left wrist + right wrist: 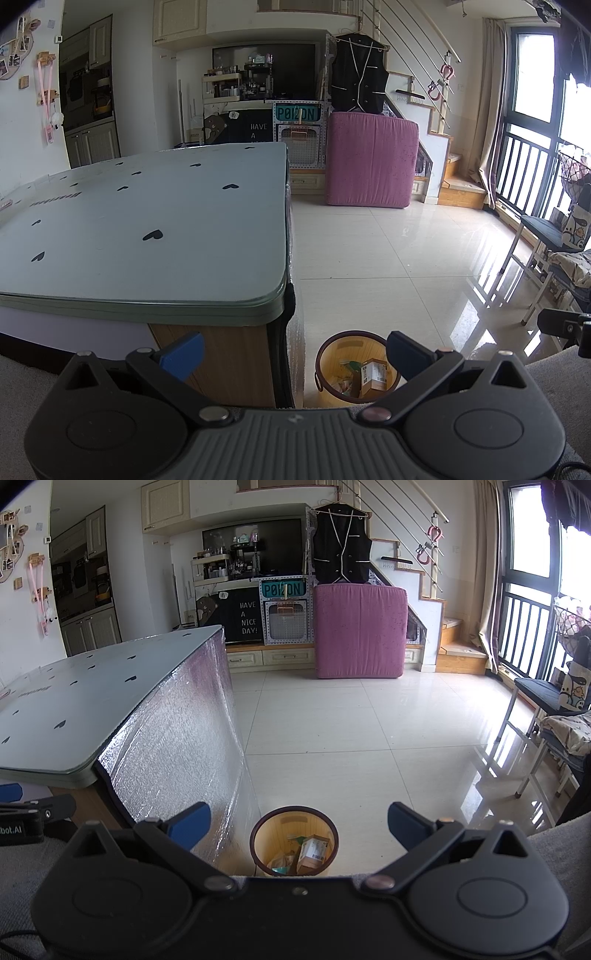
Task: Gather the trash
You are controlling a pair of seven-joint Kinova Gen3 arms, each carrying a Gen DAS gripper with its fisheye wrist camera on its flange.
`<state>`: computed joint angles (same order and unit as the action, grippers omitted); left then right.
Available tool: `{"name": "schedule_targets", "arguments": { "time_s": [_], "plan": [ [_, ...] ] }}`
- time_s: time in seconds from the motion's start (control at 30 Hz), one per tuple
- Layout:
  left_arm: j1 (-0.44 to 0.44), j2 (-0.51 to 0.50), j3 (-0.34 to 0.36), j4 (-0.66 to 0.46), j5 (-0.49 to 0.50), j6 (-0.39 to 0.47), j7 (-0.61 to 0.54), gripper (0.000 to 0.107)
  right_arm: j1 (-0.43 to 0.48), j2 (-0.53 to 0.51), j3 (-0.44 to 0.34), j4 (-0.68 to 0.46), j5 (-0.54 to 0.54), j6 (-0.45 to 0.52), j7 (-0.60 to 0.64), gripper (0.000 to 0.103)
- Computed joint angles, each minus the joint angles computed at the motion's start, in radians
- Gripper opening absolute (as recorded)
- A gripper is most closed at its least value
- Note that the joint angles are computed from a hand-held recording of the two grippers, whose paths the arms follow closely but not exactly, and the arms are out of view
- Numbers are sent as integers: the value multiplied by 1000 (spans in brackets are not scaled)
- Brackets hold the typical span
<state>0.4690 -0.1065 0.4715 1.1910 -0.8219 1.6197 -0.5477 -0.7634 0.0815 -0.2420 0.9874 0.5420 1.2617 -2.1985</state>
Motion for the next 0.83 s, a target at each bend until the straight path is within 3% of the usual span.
{"name": "schedule_targets", "arguments": {
  "time_s": [0.83],
  "plan": [
    [-9, -8, 1, 14, 7, -4, -2, 103, 1, 0, 1, -3, -3, 2, 2, 103]
  ]
}}
